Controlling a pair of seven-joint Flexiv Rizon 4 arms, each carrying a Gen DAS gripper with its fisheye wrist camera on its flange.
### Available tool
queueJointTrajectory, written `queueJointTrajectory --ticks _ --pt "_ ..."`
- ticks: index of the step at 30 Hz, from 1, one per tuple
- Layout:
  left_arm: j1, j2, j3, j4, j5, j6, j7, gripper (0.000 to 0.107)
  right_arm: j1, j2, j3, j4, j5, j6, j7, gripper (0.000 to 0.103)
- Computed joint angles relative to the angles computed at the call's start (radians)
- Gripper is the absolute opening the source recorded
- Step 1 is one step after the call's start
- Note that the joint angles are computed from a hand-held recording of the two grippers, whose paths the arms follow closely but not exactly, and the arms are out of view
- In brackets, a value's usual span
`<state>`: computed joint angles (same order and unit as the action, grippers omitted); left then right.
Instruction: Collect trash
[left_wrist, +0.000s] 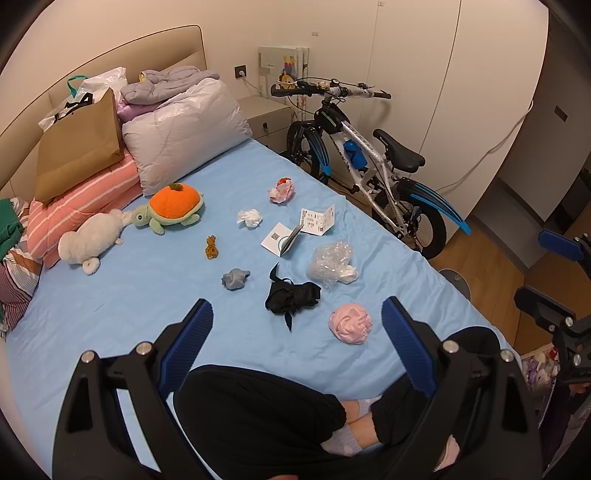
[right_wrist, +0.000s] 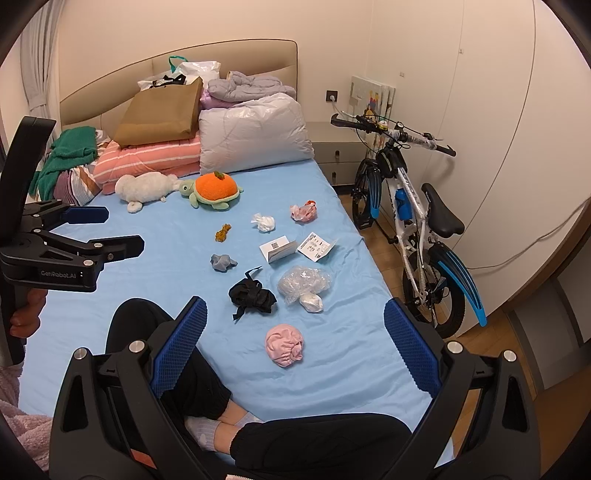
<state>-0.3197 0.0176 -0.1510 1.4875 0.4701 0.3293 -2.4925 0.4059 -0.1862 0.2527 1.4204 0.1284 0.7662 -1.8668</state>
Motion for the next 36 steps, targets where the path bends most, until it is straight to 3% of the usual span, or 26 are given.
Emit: queueJointTrajectory --ticks 36 --pt "0.000 0.000 -0.001 0.001 0.003 0.001 0.001 0.092 0.004 0.004 -0.001 -0.012 0.001 -0.014 0.007 0.093"
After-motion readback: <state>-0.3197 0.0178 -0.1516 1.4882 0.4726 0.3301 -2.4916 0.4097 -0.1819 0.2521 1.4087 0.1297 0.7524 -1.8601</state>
